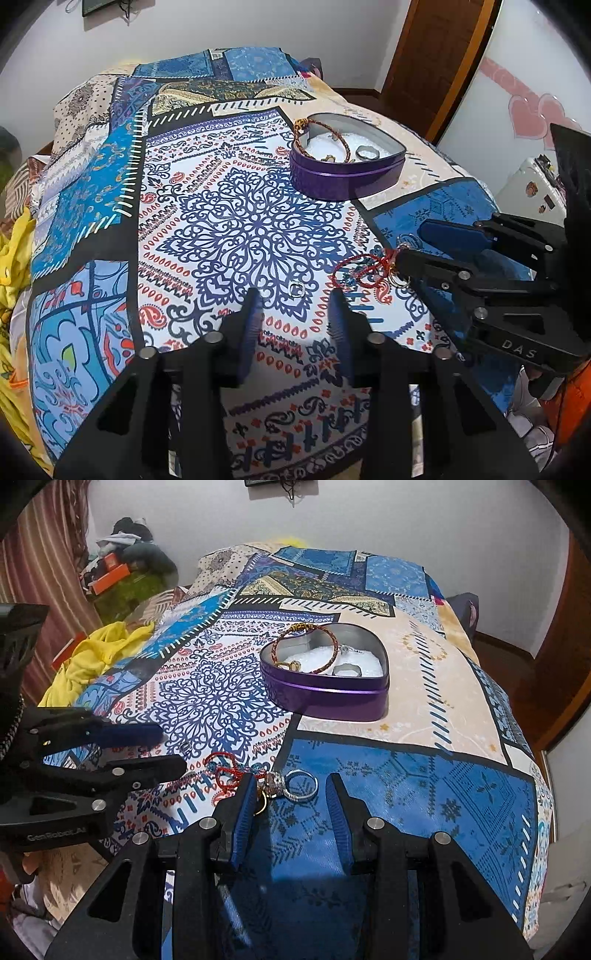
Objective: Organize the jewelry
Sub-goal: 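Move both tools back toward the keyrings and red cord on the cover, then close the right tool on the silver keyring beside the red cord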
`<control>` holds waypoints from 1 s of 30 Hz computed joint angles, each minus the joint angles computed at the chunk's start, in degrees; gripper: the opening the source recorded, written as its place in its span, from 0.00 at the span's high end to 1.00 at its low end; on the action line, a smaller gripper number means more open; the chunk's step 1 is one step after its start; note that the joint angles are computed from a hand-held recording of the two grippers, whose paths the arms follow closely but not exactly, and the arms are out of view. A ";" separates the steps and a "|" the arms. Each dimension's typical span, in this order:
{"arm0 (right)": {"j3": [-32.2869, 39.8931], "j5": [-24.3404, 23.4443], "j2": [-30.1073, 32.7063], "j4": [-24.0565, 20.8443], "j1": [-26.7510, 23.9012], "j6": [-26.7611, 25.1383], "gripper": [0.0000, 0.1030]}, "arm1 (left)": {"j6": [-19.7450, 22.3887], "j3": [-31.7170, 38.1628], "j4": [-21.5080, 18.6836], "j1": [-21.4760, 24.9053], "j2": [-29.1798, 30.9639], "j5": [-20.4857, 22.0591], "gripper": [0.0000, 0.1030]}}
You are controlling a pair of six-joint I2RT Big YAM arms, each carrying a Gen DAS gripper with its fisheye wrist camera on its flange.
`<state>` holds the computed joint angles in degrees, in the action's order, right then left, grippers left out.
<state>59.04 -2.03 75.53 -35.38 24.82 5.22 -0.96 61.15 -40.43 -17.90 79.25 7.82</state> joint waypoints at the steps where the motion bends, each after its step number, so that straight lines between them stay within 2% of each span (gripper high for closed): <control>1: -0.19 -0.12 -0.08 0.37 0.00 0.04 0.66 | 0.27 0.18 -0.09 -0.04 0.24 0.07 0.68; 7: -1.06 0.15 -0.36 1.89 0.22 -0.19 0.66 | 1.06 1.07 -0.23 -0.80 1.51 -1.09 0.73; 12: -1.38 1.62 -0.31 2.78 0.65 -0.74 0.74 | 0.68 0.47 1.09 -1.56 1.46 -3.11 0.77; 17: -1.28 0.36 -0.42 2.94 0.04 -0.10 0.75 | 0.35 0.86 0.40 -1.03 1.70 -2.06 0.85; 20: -1.16 -0.67 -0.57 2.65 -0.18 0.07 0.89 | 0.54 0.96 0.25 -1.15 1.82 -2.03 0.91; 30: -1.77 0.79 -2.51 2.78 -0.64 0.76 0.89 | 0.42 0.17 0.36 -1.09 0.50 -1.82 0.92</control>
<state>57.27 -1.24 73.02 -32.60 24.17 5.98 -0.54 61.32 -40.07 -18.99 79.75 6.00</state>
